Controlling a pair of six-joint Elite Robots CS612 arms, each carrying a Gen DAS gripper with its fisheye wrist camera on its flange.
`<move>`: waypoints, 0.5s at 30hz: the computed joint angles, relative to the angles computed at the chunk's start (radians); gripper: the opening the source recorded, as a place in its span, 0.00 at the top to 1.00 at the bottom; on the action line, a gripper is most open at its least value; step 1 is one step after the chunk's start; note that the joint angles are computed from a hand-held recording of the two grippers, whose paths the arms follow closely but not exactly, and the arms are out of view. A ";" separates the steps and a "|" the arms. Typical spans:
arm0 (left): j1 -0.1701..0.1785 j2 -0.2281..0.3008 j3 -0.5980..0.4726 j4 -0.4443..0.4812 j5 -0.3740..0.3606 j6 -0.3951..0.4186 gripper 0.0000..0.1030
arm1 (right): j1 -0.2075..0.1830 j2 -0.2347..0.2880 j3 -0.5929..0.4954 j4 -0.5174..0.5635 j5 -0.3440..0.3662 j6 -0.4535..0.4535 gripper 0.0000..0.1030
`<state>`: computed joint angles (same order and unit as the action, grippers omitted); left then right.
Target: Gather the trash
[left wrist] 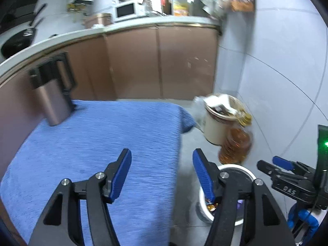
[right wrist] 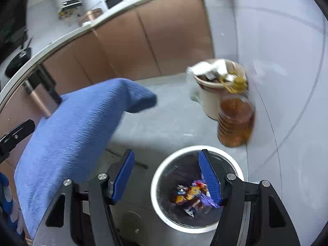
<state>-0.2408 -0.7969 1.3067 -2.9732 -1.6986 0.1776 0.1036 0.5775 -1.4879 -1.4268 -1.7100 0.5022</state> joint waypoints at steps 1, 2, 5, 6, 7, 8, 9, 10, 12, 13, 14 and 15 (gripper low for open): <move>0.005 -0.005 0.005 -0.014 0.008 -0.006 0.38 | 0.007 -0.011 0.012 -0.017 -0.001 -0.017 0.36; 0.010 -0.010 0.013 -0.030 0.018 -0.015 0.37 | 0.012 -0.018 0.018 -0.028 -0.002 -0.027 0.34; 0.024 -0.022 0.031 -0.075 0.060 -0.039 0.35 | 0.030 -0.041 0.042 -0.064 -0.006 -0.068 0.30; 0.028 -0.026 0.036 -0.084 0.066 -0.047 0.35 | 0.034 -0.048 0.050 -0.075 -0.007 -0.080 0.29; 0.034 -0.030 0.040 -0.092 0.069 -0.056 0.35 | 0.041 -0.057 0.060 -0.090 -0.007 -0.096 0.27; 0.038 -0.034 0.045 -0.100 0.075 -0.064 0.35 | 0.046 -0.063 0.066 -0.100 -0.007 -0.107 0.25; 0.042 -0.037 0.050 -0.109 0.083 -0.074 0.35 | 0.051 -0.067 0.069 -0.106 -0.009 -0.114 0.24; 0.047 -0.041 0.059 -0.123 0.092 -0.084 0.35 | 0.056 -0.073 0.077 -0.115 -0.011 -0.124 0.23; 0.054 -0.046 0.068 -0.141 0.103 -0.096 0.35 | 0.067 -0.084 0.089 -0.131 -0.015 -0.140 0.20; 0.057 -0.048 0.074 -0.155 0.113 -0.106 0.35 | 0.072 -0.089 0.095 -0.139 -0.018 -0.150 0.17; 0.060 -0.050 0.078 -0.163 0.116 -0.111 0.35 | 0.076 -0.093 0.099 -0.142 -0.022 -0.155 0.16; 0.064 -0.052 0.081 -0.173 0.120 -0.117 0.35 | 0.081 -0.097 0.103 -0.148 -0.027 -0.162 0.16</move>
